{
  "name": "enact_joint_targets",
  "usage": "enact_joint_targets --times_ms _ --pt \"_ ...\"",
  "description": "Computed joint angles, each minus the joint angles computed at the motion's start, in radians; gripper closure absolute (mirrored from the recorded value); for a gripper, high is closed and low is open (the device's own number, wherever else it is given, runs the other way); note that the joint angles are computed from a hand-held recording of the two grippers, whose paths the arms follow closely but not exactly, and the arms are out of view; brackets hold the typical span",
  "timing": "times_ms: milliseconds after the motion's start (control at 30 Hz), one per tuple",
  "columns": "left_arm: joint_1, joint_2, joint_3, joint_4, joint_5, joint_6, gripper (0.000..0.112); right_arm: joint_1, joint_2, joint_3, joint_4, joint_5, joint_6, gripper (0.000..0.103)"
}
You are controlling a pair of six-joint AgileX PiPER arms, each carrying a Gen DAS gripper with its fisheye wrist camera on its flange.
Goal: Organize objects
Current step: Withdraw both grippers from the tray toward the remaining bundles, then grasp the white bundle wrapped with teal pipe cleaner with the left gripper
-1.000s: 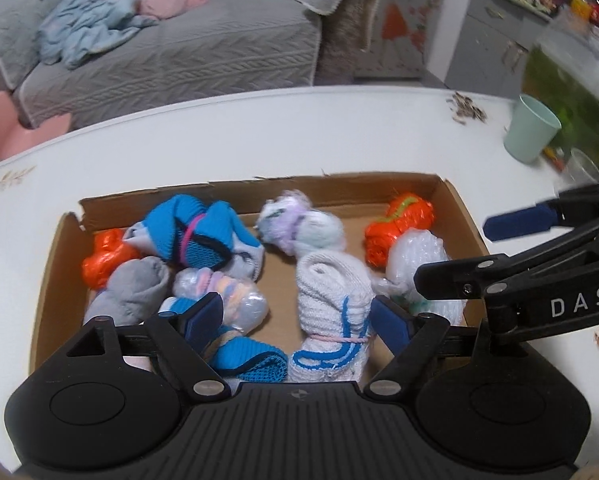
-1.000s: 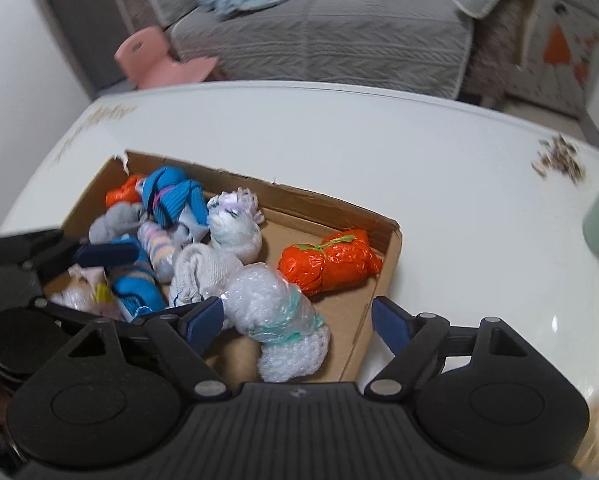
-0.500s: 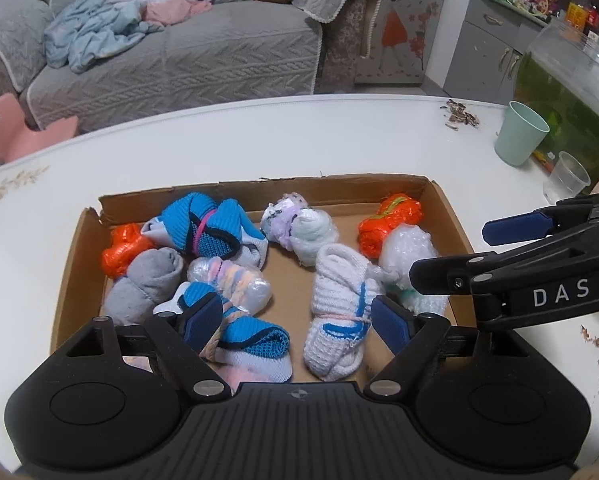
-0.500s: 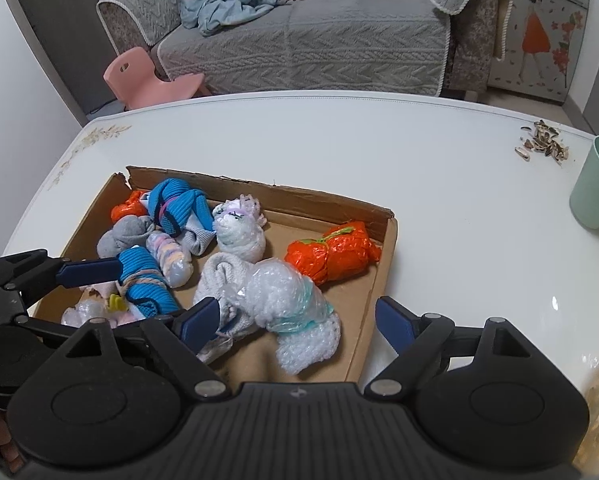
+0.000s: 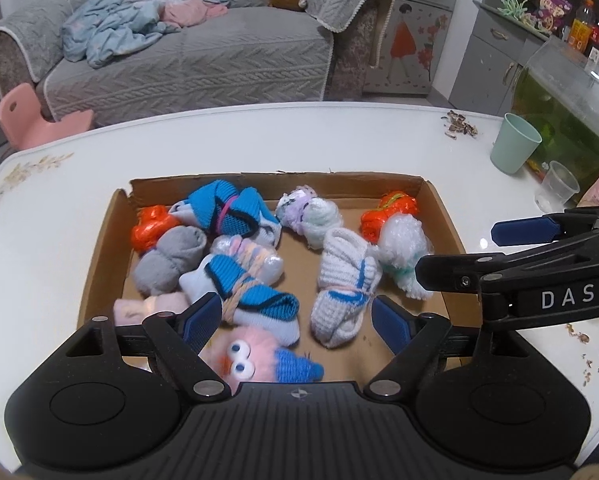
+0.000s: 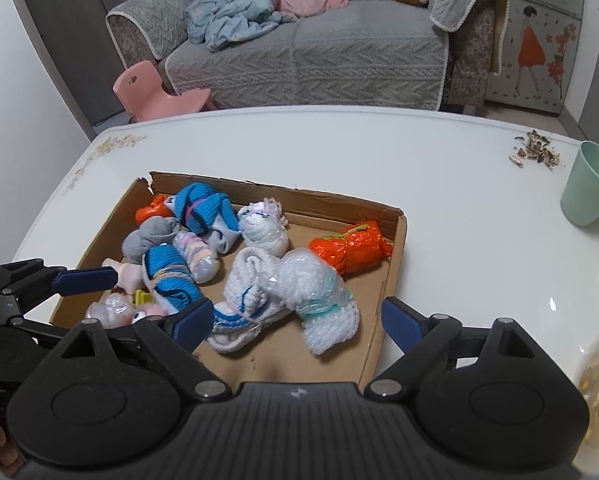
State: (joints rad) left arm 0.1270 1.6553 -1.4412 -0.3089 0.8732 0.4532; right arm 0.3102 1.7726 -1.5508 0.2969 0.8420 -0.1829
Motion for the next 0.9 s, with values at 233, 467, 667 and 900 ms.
enact_joint_targets --times_ms 233,467,667,900 --pt "0.075 -0.161 0.163 -0.056 -0.018 0.093 0.025 0.028 -0.121 0.142 -0.001 -0.080 0.031 0.010" --pt "0.257 -0.404 0.463 -0.187 -0.054 0.328 0.019 0.076 -0.283 0.339 0.015 -0.159 0.041 0.006" --pt "0.343 -0.517 0.662 -0.254 -0.071 0.504 0.017 0.136 -0.386 0.463 0.016 -0.181 0.066 0.004" --pt "0.274 -0.512 0.791 -0.274 -0.206 0.544 0.017 0.199 -0.435 0.549 -0.050 -0.193 0.164 0.004"
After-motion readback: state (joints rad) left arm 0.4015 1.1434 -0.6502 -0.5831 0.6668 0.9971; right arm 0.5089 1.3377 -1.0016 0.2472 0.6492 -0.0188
